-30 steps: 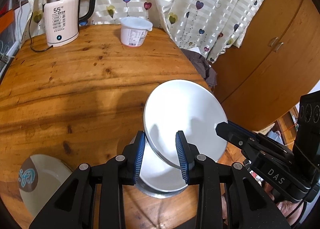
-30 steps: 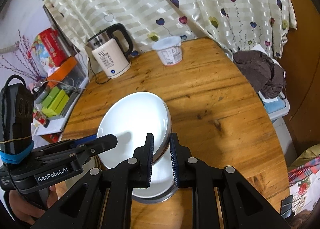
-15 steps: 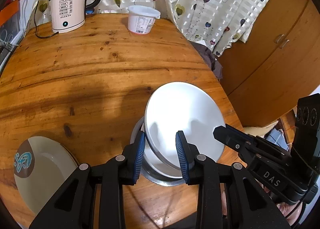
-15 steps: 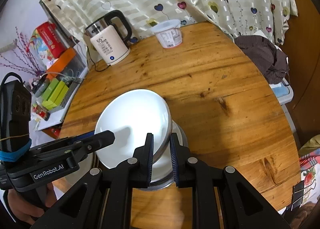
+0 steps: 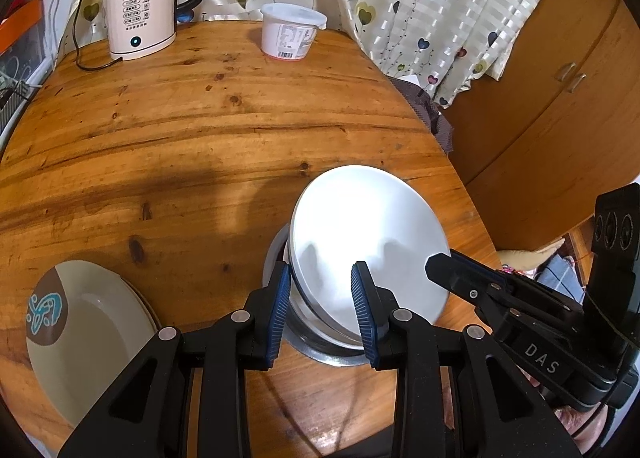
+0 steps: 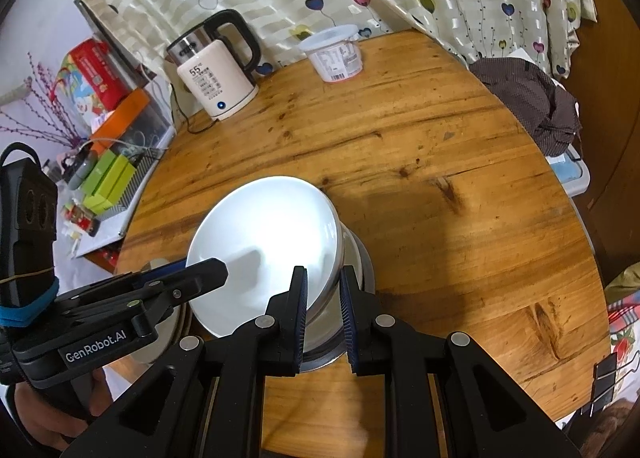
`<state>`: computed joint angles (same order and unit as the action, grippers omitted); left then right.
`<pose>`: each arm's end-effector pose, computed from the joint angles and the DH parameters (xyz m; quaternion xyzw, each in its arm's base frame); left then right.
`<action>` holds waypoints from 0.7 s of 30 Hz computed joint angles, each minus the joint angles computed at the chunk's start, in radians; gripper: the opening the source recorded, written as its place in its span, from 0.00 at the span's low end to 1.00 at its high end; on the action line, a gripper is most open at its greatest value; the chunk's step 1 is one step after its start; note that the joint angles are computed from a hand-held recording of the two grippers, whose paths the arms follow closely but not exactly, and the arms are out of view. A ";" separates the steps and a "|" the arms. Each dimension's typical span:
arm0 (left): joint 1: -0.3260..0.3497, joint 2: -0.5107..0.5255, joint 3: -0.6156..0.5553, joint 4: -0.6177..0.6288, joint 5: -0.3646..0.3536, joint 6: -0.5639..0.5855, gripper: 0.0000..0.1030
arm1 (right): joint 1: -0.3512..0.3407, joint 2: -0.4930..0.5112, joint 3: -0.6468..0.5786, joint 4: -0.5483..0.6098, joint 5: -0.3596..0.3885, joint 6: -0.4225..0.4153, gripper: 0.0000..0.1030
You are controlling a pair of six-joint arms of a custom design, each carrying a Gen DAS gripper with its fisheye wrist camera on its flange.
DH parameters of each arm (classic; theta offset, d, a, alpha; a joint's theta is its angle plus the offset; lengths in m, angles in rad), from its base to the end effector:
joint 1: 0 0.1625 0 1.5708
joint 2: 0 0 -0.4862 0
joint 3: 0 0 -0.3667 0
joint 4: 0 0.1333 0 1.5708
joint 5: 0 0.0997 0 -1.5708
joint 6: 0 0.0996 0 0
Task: Organize plates and bowls
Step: 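Lower the white bowl into the steel bowl with the left gripper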
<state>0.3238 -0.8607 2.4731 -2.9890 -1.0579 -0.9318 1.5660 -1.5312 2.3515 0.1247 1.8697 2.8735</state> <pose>-0.3049 -0.2945 0.0604 0.1754 0.9470 -0.1803 0.2000 0.1028 -0.2448 0.2446 0.0781 -0.9387 0.2823 0.1818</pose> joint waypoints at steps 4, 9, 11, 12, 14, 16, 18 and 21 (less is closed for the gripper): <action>-0.001 0.003 0.001 0.002 -0.002 -0.006 0.32 | -0.003 0.001 0.001 0.002 0.000 -0.002 0.16; 0.000 0.011 -0.001 0.004 -0.007 -0.008 0.32 | -0.008 0.001 0.001 0.002 -0.001 -0.003 0.16; 0.002 0.014 -0.002 0.003 -0.010 -0.007 0.32 | -0.015 -0.001 0.003 0.001 -0.003 -0.006 0.16; 0.003 0.016 -0.003 0.002 -0.011 -0.007 0.32 | -0.018 -0.001 0.005 -0.001 -0.005 -0.008 0.16; 0.005 0.019 -0.003 0.001 -0.014 -0.007 0.32 | -0.022 -0.002 0.006 -0.001 -0.007 -0.010 0.16; 0.007 0.021 -0.005 0.001 -0.016 -0.008 0.32 | -0.028 -0.004 0.008 -0.001 -0.010 -0.014 0.16; 0.008 0.022 -0.005 0.002 -0.019 -0.009 0.32 | -0.027 -0.004 0.008 0.000 -0.009 -0.013 0.16; 0.012 0.024 -0.005 0.002 -0.021 -0.006 0.32 | -0.033 -0.006 0.011 0.000 -0.013 -0.016 0.16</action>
<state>0.3355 -0.8364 2.4679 -2.9873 -1.0790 -0.9380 1.5326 -1.5375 2.3627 0.1248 1.8569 2.8571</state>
